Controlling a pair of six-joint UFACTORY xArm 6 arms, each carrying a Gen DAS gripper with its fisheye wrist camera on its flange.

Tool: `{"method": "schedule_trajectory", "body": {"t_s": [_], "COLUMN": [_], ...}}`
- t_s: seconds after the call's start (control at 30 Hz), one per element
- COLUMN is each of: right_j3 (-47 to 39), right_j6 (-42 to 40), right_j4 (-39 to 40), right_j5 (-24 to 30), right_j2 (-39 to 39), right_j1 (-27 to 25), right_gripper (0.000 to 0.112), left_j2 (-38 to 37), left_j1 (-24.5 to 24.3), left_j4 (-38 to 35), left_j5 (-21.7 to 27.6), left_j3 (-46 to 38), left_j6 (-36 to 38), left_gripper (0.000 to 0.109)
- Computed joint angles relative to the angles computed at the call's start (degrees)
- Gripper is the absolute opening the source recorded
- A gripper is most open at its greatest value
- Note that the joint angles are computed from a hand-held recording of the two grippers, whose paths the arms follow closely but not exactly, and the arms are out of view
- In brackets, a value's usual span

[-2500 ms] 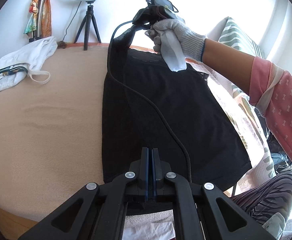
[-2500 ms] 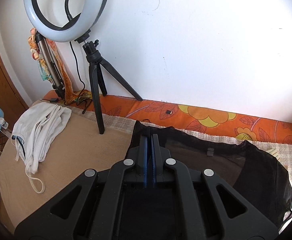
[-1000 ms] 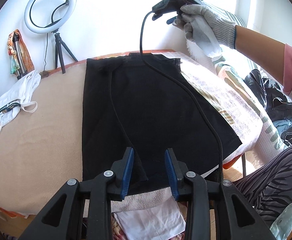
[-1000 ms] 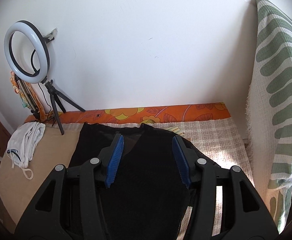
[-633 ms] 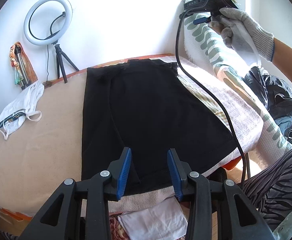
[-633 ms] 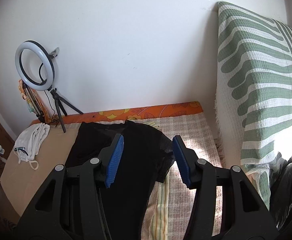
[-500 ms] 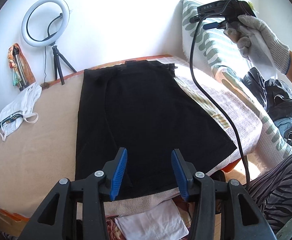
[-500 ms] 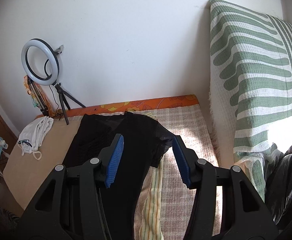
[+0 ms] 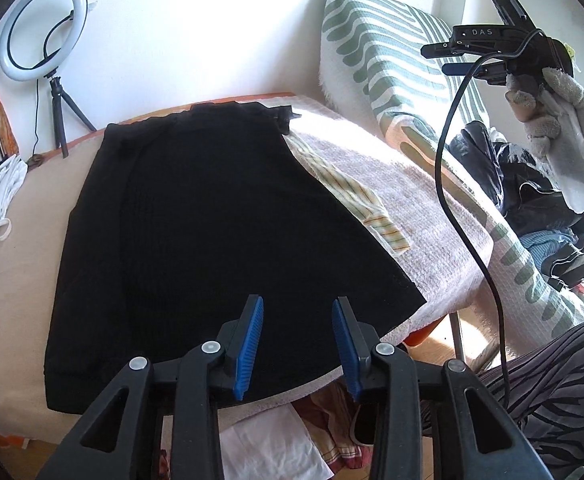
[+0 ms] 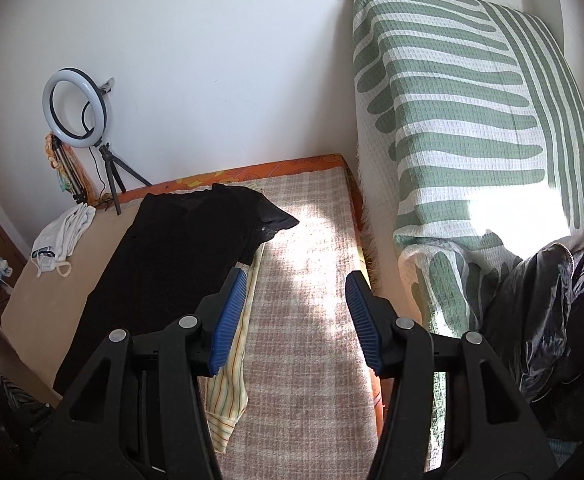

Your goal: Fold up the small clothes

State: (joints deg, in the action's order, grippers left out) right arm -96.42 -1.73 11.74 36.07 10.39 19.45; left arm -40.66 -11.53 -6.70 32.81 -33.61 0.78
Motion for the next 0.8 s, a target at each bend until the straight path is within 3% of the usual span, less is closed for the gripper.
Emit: {"method": "schedule_trajectory", "body": {"t_s": [0.2,0.33,0.5,0.63,0.67,0.7,0.73,0.8], "right_j3": [3.6,3.7,2.0,0.2,-0.3,-1.0,-1.6,-3.2], "right_j6": [-5.2,-8.3,-10.4,-11.4,-11.8,-12.4,-12.7,-13.2], "right_j4": [8.2,13.0,15.8,17.0,17.6,18.1,18.6,19.2], "right_j5": [0.0,0.4,1.6,2.7,2.9,3.1,3.3,3.8], "right_j2": [-1.5,-0.4,2.3,4.3,4.9,5.5,6.1,7.6], "right_j1": [-2.7,-3.4,-3.9,-4.1,-4.2,-4.2,-4.2,-4.2], "right_gripper": [0.054,0.054,0.054,0.054,0.054,0.054,0.054,0.054], "left_j2": [5.0,9.4,14.9,17.9,18.1,18.2,18.0,17.9], "left_j1": [-6.1,-9.2,-11.1,-11.5,-11.4,-11.3,-11.1,-10.5], "left_j4": [0.7,5.9,12.1,15.4,15.0,14.2,13.0,10.8], "left_j5": [-3.4,-5.5,-6.7,-6.8,-7.2,-7.6,-7.7,-7.4], "left_j3": [-1.3,-3.0,-5.6,-6.9,-6.9,-7.0,-7.0,-7.3], "left_j6": [-0.3,-3.0,-6.6,-9.0,-8.8,-8.7,-8.2,-6.8], "left_gripper": [0.037,0.054,0.054,0.061,0.060,0.053,0.031,0.021]}}
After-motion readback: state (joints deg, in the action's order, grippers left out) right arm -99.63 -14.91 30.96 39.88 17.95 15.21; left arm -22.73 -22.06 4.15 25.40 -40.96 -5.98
